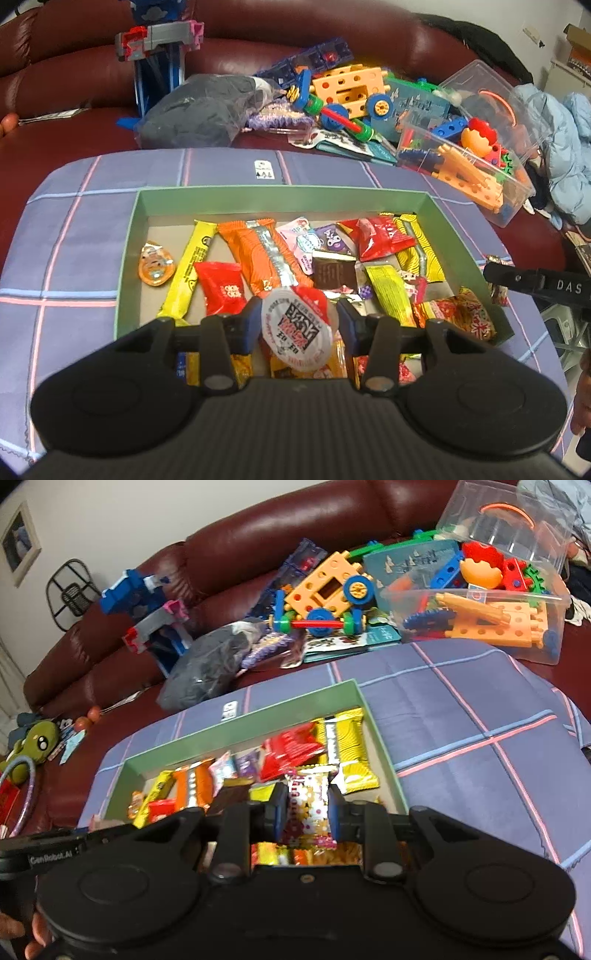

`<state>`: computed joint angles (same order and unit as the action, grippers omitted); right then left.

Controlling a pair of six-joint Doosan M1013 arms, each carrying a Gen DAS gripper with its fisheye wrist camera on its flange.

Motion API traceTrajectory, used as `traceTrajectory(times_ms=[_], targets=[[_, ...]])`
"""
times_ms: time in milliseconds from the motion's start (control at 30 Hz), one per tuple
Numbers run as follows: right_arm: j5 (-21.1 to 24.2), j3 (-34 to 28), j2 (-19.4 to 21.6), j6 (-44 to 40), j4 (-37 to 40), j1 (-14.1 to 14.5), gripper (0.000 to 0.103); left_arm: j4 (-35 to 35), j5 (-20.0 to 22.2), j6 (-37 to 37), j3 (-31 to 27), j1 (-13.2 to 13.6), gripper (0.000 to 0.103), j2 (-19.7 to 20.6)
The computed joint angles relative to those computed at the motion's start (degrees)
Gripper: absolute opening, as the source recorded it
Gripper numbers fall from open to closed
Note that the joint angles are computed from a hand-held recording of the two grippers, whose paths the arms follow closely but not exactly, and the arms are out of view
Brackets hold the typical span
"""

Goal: Organize snacks

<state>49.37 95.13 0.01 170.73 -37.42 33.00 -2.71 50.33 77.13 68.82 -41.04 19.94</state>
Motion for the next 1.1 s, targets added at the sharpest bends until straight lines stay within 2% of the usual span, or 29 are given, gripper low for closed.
traceTrajectory(times_ms=[433,500,533,567,633,700,767,933,1100], targets=[[-1.11,0.5,1.01,-1.11,1.69,-2.57,0.023,0.16,2.35,-0.72,-1.62,0.29,0.043,1.98],[-1.7,0.6,1.07,-1.37,1.87,-2.8,0.027,0.57,2.11,-1.09,-1.57,0.21,0.062,1.91],[-1.76,0.68,1.07,-0.68,1.31,-2.74,0.036,1.58,1.64,-2.18,-1.34,0.03,0.084,1.73],[-1.98,0.8,1.03,0.09,0.86,-2.7,0.042,3.16,0.99,-3.68,-1.01,-0.24,0.099,1.47],[-1.75,0.82,0.93,1.44,0.19,-2.37,0.079,5.42,-0.1,-5.81,-0.44,-0.56,0.103,0.97],[-1.45,1.09,0.65,4.12,-1.91,-1.79,0.097,5.16,0.39,-6.1,-0.43,-0.5,0.103,0.77],[-1.07,1.29,0.36,6.54,-3.79,-1.22,0.103,5.68,0.4,-6.76,0.01,-0.57,0.103,0.33],[-0.74,1.4,-0.37,8.07,-2.5,-0.59,0.103,5.38,0.51,-7.2,1.79,-0.74,0.103,-1.3],[0.87,1.33,-1.04,8.6,-1.67,1.4,0.103,5.37,1.1,-7.25,4.09,-1.15,0.103,-3.52]])
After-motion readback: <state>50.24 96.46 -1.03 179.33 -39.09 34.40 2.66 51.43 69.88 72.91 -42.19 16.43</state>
